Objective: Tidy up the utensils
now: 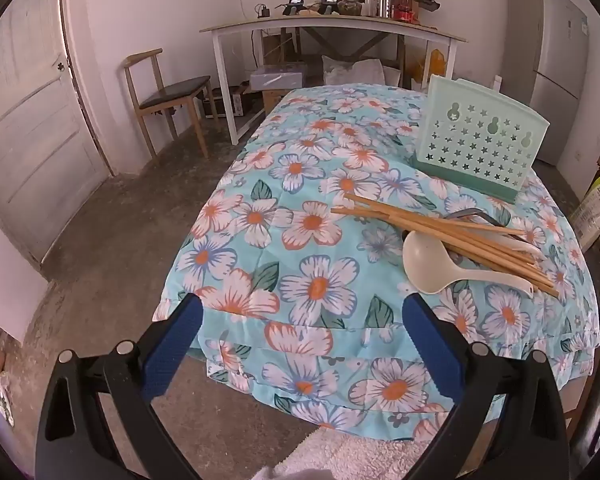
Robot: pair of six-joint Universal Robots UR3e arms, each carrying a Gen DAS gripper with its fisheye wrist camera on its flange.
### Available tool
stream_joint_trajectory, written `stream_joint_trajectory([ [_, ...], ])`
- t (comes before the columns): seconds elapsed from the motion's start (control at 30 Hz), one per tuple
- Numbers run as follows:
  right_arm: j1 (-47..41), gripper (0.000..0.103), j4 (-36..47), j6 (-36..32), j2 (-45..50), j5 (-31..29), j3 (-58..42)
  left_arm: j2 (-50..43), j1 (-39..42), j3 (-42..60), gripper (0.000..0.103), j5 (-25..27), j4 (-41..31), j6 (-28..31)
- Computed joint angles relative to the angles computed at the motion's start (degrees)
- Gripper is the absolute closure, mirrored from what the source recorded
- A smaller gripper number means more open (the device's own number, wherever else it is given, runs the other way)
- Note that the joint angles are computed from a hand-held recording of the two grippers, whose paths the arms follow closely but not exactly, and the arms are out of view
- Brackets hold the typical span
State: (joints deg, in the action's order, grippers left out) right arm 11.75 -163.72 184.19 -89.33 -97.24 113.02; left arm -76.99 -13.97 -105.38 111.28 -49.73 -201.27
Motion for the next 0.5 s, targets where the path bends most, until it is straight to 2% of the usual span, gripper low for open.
stream_joint_trajectory([
  [0.43,0.50,0.008,0.52,0.33,-0.10,-0.36,-0.48,-1.08,-1.78,2.66,0.006,1.07,-2.05,-1.65],
  [0.5,0.62,0.008,0.61,0.38,-0.10,-0.47,-0.57,-0.23,-0.45,0.95,0.006,-0.06,-0.71,-0.55],
])
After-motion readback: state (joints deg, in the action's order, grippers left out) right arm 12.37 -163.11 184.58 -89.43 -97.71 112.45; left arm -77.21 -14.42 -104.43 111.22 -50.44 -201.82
